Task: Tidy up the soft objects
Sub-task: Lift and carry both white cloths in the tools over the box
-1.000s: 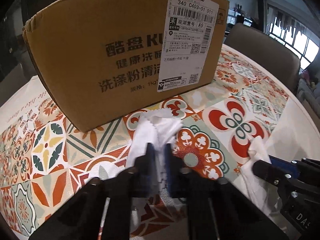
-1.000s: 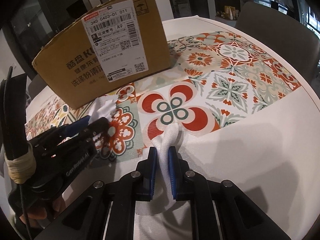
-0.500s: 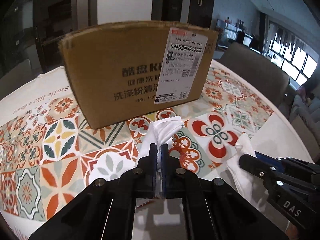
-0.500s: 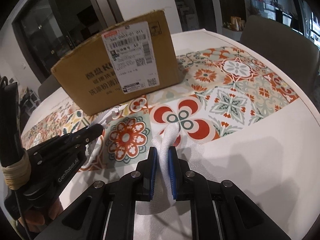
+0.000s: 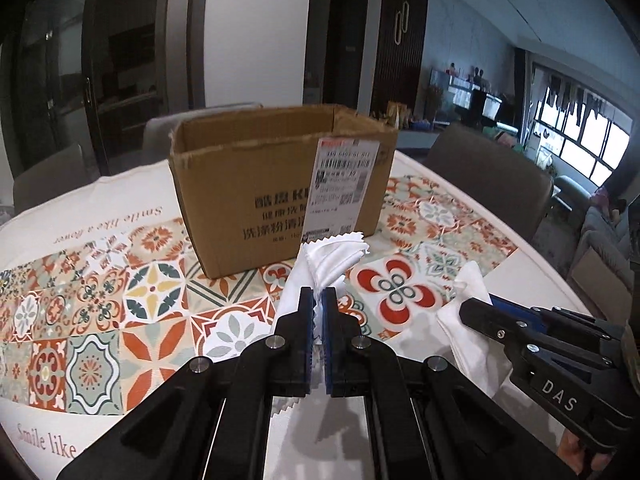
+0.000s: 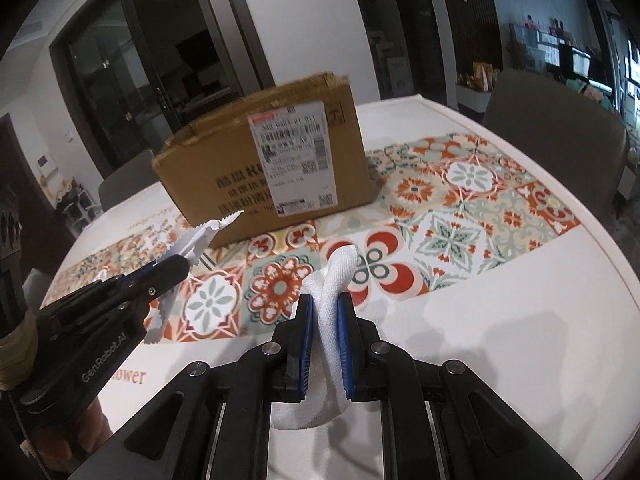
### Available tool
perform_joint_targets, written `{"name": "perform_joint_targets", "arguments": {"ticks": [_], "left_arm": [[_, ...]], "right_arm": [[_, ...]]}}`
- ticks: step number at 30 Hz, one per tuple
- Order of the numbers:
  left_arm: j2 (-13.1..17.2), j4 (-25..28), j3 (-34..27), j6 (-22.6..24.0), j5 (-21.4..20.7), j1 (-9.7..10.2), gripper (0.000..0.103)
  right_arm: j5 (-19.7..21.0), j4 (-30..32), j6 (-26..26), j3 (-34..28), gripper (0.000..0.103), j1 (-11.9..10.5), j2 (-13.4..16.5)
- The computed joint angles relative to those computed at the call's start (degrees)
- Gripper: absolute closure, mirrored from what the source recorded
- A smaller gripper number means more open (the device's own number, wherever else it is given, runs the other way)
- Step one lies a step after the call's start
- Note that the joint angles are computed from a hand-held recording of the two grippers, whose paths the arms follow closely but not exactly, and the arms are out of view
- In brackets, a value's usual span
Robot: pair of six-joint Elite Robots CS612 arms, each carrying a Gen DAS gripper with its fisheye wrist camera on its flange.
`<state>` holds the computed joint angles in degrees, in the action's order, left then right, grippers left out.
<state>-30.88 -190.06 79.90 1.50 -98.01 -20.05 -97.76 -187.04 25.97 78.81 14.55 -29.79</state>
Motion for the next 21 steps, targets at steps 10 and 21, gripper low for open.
{"name": "perform_joint_targets", "arguments": {"ticks": [10, 21], "left_arm": [[-2.4, -5.8, 3.4, -1.8, -0.2, -0.18, 0.097], [-3.1, -11.0, 3.1, -2.9, 0.4, -0.05, 0.097]], "right_arm": [[-1.5, -5.0, -2.0, 1.8, 0.089, 0.3, -1.5], [-1.4, -10.0, -5.8, 0.5, 0.089, -0.1, -1.8]]}}
